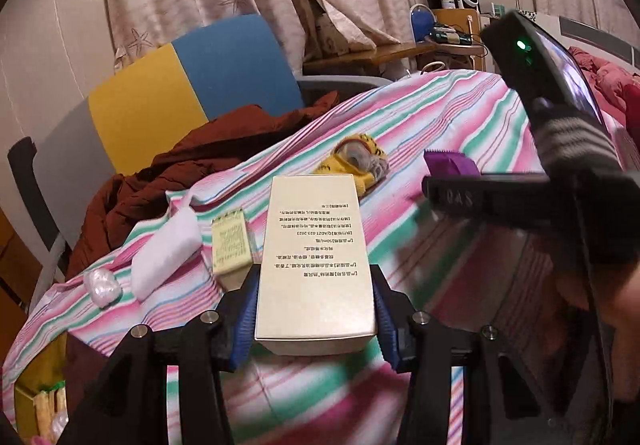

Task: Organize objects
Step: 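Lift and carry the cream box and purple packet toward the tray with both grippers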

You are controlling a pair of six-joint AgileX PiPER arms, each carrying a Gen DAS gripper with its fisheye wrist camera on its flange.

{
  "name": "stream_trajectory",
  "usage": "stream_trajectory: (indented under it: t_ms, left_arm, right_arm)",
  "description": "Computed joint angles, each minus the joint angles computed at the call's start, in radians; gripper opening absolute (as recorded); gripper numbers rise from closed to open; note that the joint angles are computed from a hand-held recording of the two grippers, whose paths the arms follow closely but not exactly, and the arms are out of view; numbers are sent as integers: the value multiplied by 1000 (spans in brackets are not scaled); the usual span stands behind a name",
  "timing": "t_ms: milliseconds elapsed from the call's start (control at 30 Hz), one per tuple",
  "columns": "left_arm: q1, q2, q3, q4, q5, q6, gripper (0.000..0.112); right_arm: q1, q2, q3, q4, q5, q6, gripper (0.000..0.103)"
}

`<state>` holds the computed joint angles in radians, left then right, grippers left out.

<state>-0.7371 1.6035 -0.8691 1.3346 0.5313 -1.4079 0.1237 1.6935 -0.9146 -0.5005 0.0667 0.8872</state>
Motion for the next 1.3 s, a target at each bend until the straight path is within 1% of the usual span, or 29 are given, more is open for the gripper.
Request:
stream_trajectory:
  t_ms: [67,133,167,200,267,300,367,433,500,567,633,733,833,967,1033,1133,1200,1300]
  left_arm:
    - [-7,-25,26,-4,4,-18,51]
    - [-2,-49,55,-3,-4,-41,51]
    - [-2,-56,65,-6,-4,-48,51]
    - [-2,-59,68,-27,3,-39,52]
    - [11,-68,76,-65,-20,-10,52]
    - [22,-67,74,-109,-34,33,52]
    - [28,-69,78,-150,-44,72,52]
    - [27,-80,96,-140,-53,60,51]
    - [25,-93,113,-138,-60,55,50]
    - [26,-106,130,-144,-69,56,50]
    - [31,-121,149,-143,-80,48,50]
    - [51,-141,173,-160,-110,55,50]
    - [69,-151,184,-183,-135,75,50]
    - [81,-167,201,-182,-157,68,50]
    - [89,-178,201,-214,-156,99,50]
    - [126,-230,228,-312,-197,188,50]
    - [171,-280,250,-468,-231,332,50]
    - [211,-363,283,-681,-238,534,50]
  right_arm:
    - [6,-1,-2,-118,11,120,40]
    - [21,0,-9,-276,39,278,40]
    - [26,-1,-11,-319,50,320,40]
    - [33,-2,-13,-358,64,359,40]
    - [47,-7,-14,-451,88,450,38]
    - [54,-12,-10,-517,99,513,37]
    - [75,-27,1,-649,126,642,37]
    - [93,-42,11,-693,144,675,37]
    - [110,-55,16,-664,155,634,36]
    - [122,-72,25,-600,165,572,36]
    - [127,-98,48,-561,159,545,36]
    - [137,-137,79,-460,158,463,36]
    - [177,-163,89,-382,208,385,36]
    - [252,-216,125,-381,256,413,36]
    - [282,-238,143,-373,265,428,36]
    - [325,-280,167,-358,288,444,36]
    - [345,-303,177,-357,296,451,36]
    - [377,-332,180,-345,317,445,36]
